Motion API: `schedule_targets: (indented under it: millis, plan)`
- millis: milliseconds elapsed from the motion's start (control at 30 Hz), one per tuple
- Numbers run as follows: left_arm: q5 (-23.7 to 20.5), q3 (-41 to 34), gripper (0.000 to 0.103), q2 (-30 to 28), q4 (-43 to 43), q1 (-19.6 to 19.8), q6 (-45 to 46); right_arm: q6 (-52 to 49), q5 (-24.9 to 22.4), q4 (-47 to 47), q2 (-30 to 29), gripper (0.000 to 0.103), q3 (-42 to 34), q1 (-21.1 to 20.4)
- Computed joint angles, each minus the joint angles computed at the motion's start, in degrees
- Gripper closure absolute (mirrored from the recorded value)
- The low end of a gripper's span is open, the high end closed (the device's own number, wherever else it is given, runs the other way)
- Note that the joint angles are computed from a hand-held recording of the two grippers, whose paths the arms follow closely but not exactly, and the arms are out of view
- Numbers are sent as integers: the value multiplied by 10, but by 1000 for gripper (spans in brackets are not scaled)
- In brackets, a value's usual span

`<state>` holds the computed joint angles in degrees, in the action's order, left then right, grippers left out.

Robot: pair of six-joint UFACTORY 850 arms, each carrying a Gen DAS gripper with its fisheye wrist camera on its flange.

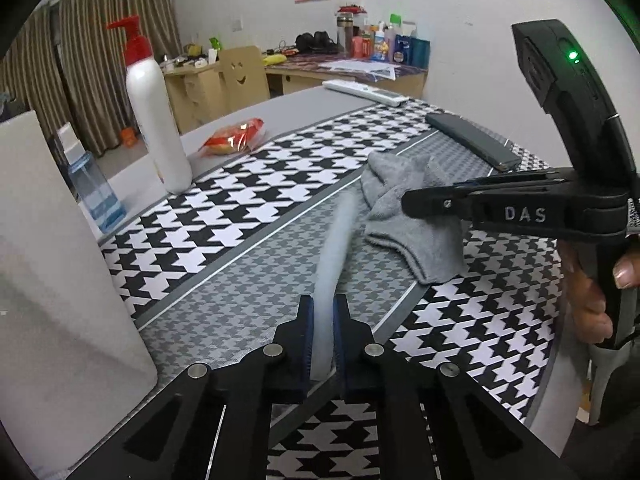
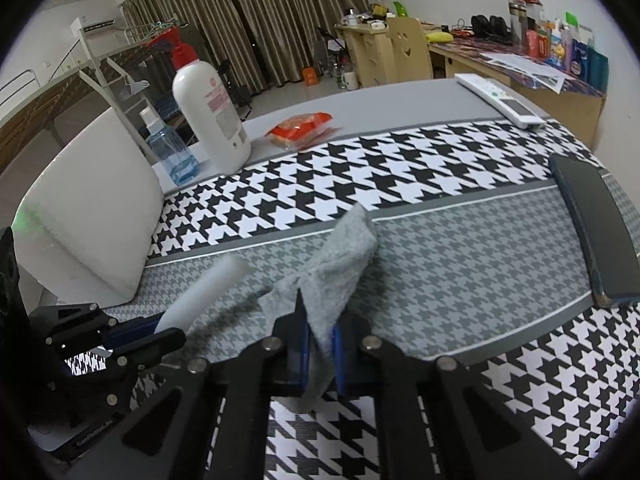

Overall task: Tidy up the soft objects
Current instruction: 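Grasp the white foam tube with the left gripper while the right gripper grasps the grey sock, then lift the foam tube with the left gripper while the right gripper carries the sock toward the box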

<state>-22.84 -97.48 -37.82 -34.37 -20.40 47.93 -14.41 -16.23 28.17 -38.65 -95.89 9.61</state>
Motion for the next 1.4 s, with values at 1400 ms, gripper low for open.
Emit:
schedule_targets:
  millis: [1400]
  plan:
    - [122,153,93,151,-264,16,219,-310,101,228,106,91,93,49]
